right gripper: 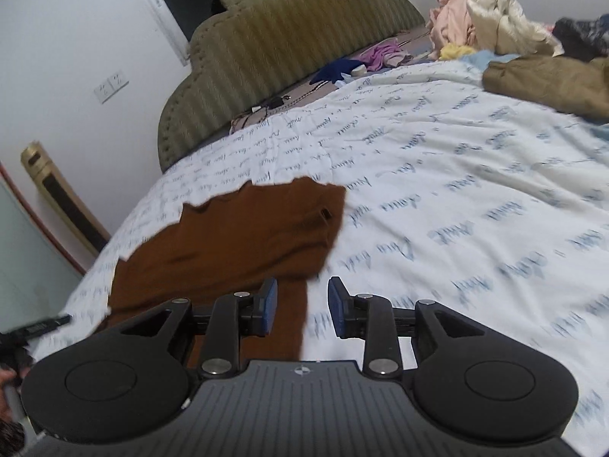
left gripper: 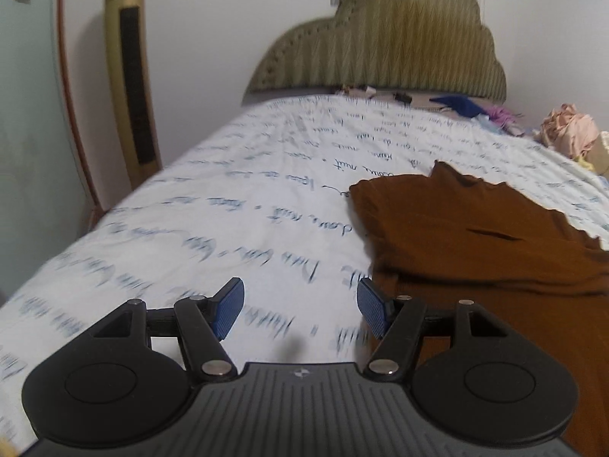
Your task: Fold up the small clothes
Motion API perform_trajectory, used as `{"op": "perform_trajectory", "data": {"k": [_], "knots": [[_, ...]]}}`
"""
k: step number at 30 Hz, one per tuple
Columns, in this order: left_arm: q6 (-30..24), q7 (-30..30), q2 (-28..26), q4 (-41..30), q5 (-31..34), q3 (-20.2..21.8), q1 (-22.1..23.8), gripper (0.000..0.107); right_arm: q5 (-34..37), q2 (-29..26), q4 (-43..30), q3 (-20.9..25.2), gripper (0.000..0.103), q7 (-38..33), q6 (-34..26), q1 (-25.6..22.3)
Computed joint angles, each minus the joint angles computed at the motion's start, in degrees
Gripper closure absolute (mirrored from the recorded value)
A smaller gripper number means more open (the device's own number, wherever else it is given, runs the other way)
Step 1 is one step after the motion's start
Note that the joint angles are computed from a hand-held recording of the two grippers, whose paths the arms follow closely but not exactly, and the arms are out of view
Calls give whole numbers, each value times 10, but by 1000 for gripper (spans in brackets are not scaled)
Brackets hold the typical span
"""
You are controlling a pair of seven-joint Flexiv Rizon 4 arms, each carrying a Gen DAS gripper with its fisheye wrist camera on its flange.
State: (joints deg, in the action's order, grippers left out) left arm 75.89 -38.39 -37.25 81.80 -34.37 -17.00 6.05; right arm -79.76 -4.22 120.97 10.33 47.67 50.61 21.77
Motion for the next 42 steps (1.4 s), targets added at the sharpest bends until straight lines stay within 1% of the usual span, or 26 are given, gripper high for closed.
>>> {"op": "perform_trajectory", "data": {"k": [2, 5, 7, 9, 11, 12, 13, 15, 16, 19, 21, 23, 26, 30, 33, 34, 37, 38, 41, 42], "knots": [[25, 61, 44, 74, -38, -53, 50, 41, 24, 15, 12, 19, 66, -6, -23, 15], [33, 156, 100, 165, -113, -106, 109, 41, 49, 28, 22, 41, 64, -8, -45, 38], [28, 205, 130, 212, -160, -118, 129, 41, 63, 27, 21, 54, 64, -12, -63, 56], [31, 256, 154, 252, -214, -129, 143, 41, 69, 23, 23, 60, 64, -11, -62, 71], [41, 329, 176, 288, -281, -145, 156, 41, 76, 18, 23, 64, 64, -8, -67, 86], [39, 346, 184, 301, -296, -141, 155, 41, 79, 16, 24, 66, 64, -7, -68, 92], [25, 353, 192, 312, -299, -132, 154, 41, 81, 12, 24, 67, 64, -2, -67, 99], [-25, 363, 209, 328, -303, -114, 157, 41, 67, 8, 29, 63, 64, 28, -48, 105], [-49, 360, 215, 334, -298, -104, 156, 41, 58, 7, 32, 61, 64, 44, -40, 107], [-97, 356, 225, 344, -279, -78, 143, 41, 20, -1, 38, 52, 64, 104, -9, 108], [-107, 378, 229, 350, -292, -69, 130, 41, -9, -6, 41, 46, 64, 141, 15, 104], [-113, 394, 234, 355, -300, -60, 115, 41, -23, -12, 41, 43, 64, 164, 27, 103], [-125, 426, 243, 364, -319, -46, 94, 41, -32, -18, 41, 41, 64, 183, 33, 104], [-169, 444, 255, 368, -322, -20, 74, 41, -37, -21, 40, 40, 64, 189, 35, 106], [-181, 421, 247, 356, -306, 0, 54, 41, -38, -21, 41, 40, 64, 191, 35, 106], [-186, 403, 241, 350, -294, 7, 46, 41, -39, -21, 41, 39, 64, 190, 36, 105], [-226, 322, 219, 320, -252, 35, 31, 43, -42, -24, 39, 37, 64, 188, 44, 103], [-232, 313, 215, 314, -252, 42, 26, 43, -48, -24, 40, 35, 64, 193, 48, 101], [-236, 325, 217, 315, -264, 59, 6, 54, -72, -22, 45, 30, 64, 225, 65, 92], [-236, 331, 218, 316, -265, 66, -2, 54, -83, -21, 47, 29, 64, 239, 71, 89]]}}
